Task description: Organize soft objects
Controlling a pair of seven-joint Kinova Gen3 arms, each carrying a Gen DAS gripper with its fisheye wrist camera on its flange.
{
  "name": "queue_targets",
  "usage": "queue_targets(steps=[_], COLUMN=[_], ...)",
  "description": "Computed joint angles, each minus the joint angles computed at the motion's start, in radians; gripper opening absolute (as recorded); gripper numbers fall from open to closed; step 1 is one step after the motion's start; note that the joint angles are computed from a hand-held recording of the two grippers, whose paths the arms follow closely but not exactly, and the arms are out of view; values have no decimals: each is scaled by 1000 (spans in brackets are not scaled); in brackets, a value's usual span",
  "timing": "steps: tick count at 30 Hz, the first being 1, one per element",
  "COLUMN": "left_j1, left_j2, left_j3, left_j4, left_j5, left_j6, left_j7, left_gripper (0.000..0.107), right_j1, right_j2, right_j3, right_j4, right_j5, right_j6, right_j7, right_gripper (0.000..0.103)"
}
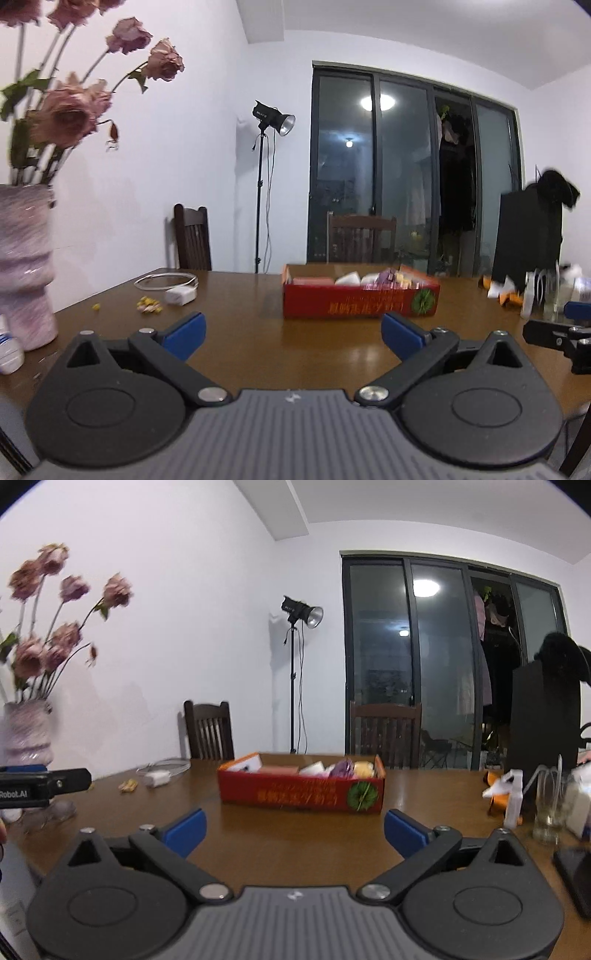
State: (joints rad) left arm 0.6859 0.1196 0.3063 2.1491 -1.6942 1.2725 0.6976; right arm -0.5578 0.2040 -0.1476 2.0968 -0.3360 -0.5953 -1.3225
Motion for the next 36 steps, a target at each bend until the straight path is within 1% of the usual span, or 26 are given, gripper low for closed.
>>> queue_targets(steps=[1, 2, 4, 5, 8, 12, 16, 20, 22, 27, 36], left_j1=[23, 27, 38, 45, 47, 52, 52, 47, 46, 39, 36], left_j2=[7, 7, 8, 13, 21, 23, 23, 25, 25, 17, 21], left_j3=[5, 18, 23, 24, 18, 16, 15, 12, 10, 8, 9], left_j4=[7, 16, 24, 29, 33, 29, 24, 20, 22, 25, 23], left_j5=[29, 41, 47, 46, 37, 37, 35, 31, 31, 28, 31], left_j6=[19, 22, 14, 24, 23, 24, 14, 4, -3, -22, -12], left_j7=[-8, -21, -60, -59, -48, -39, -46, -51, -53, -48, -36], left_gripper=[103, 103, 103, 103, 103, 103, 103, 103, 103, 103, 103], right_j1=[-9, -13, -59, -65, -57, -75, -58, -51, -44, -49, -46], right_j2=[-2, -1, 3, 10, 15, 12, 6, 8, 8, 13, 16], right_j3=[-4, -15, -4, -11, -18, -12, -13, -16, -16, -12, -12], right_j4=[28, 49, 77, 87, 87, 97, 91, 96, 93, 87, 89], right_j5=[-11, -20, -70, -78, -65, -102, -93, -83, -73, -86, -70], right_j6=[-19, -28, -40, -52, -37, -78, -66, -81, -73, -69, -69], right_j7=[0, 6, 49, 57, 35, 49, 32, 9, -1, 0, -12], right_gripper=[103, 103, 103, 103, 103, 103, 103, 103, 103, 103, 103])
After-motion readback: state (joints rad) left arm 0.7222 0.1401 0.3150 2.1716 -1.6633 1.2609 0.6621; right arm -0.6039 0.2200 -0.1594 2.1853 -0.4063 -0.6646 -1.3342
